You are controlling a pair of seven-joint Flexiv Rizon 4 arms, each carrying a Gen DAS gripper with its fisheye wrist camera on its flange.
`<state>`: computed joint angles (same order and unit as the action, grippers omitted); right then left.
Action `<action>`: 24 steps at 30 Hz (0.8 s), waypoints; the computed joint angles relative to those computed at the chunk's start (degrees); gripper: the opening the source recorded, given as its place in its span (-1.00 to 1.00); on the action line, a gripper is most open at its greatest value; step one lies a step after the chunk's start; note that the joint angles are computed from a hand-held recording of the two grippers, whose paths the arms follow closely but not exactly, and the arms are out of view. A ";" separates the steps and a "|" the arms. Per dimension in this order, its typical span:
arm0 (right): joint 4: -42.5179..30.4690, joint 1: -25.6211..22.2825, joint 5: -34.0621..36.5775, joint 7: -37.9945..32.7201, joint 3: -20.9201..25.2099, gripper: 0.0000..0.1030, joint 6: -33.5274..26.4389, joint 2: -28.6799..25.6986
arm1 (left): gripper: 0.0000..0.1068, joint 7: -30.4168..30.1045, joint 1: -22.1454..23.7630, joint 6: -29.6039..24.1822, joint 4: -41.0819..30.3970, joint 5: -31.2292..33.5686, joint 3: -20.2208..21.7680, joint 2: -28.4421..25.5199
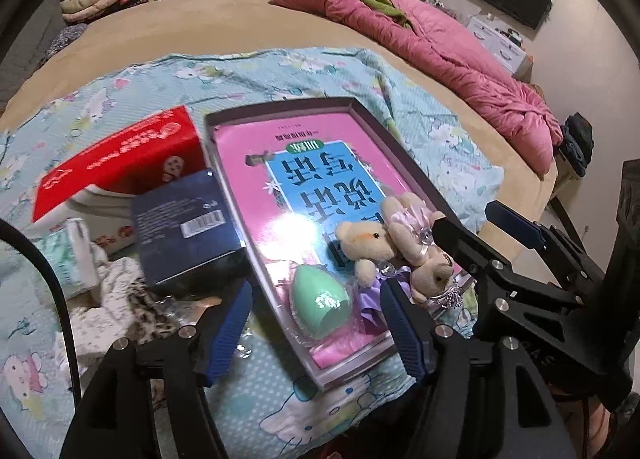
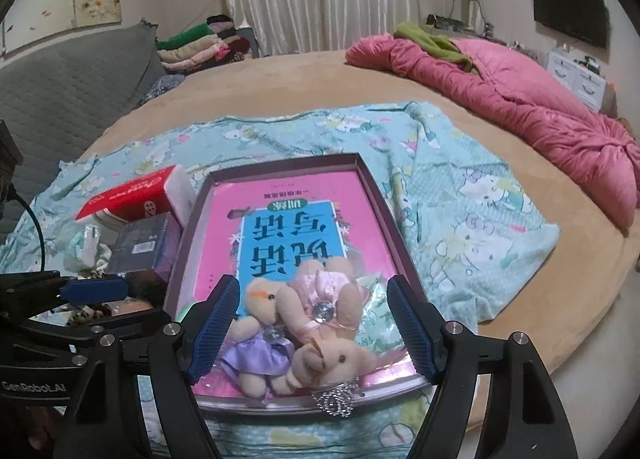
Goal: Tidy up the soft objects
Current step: 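Open the right tool to release the bunny while the left tool releases the sponge, then move both open tools back toward the pile of soft items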
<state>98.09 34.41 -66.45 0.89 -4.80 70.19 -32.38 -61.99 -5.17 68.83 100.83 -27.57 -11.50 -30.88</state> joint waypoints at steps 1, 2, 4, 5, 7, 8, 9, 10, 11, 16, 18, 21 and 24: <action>-0.12 0.18 -0.21 -0.03 -0.02 0.50 -0.17 0.09 | 0.24 0.24 0.28 0.57 0.64 -0.25 -0.13 0.56; -0.25 0.36 -0.39 -0.14 0.03 0.50 -0.43 0.20 | 0.24 0.48 0.52 0.95 1.04 -0.47 -0.25 0.91; -0.59 0.63 -0.56 -0.47 0.30 0.50 -1.01 0.41 | 0.24 1.12 1.14 1.46 1.94 -1.20 -0.63 1.74; -0.77 0.75 -0.65 -0.61 0.44 0.50 -1.18 0.50 | 0.24 1.30 1.42 1.67 2.36 -1.59 -0.68 2.20; -1.10 1.08 -1.21 -0.45 0.51 0.51 -1.47 0.72 | 0.25 1.65 1.82 2.14 3.22 -2.29 -0.71 3.18; -1.29 1.15 -1.34 -0.54 0.66 0.51 -1.56 0.79 | 0.25 1.82 1.93 2.62 3.61 -2.55 -0.62 3.59; -1.51 1.34 -1.53 -0.50 0.79 0.51 -1.72 0.89 | 0.26 1.86 1.93 3.10 3.98 -2.68 -0.46 3.96; -1.74 1.40 -1.53 -0.60 0.97 0.51 -1.80 0.92 | 0.27 2.16 2.17 3.71 4.54 -3.01 -0.49 4.56; -2.02 1.44 -1.52 -0.81 1.17 0.51 -1.69 0.92 | 0.30 2.41 2.37 4.02 4.89 -3.40 -0.59 4.94; -3.26 2.31 -1.98 -1.02 1.55 0.51 -2.33 1.06 | 0.35 3.43 3.27 5.67 6.80 -5.42 -0.57 7.09; -3.73 2.57 -1.89 -1.37 1.72 0.51 -2.53 1.03 | 0.36 2.92 2.85 5.96 7.02 -4.97 0.31 7.51; -4.12 2.86 -2.28 -1.08 1.68 0.52 -1.64 1.06 | 0.38 1.52 2.01 7.04 7.69 -3.16 2.10 8.44; -4.34 3.33 -3.02 -0.48 1.54 0.52 -1.69 1.34 | 0.38 0.41 1.68 8.17 8.53 -1.37 3.20 9.48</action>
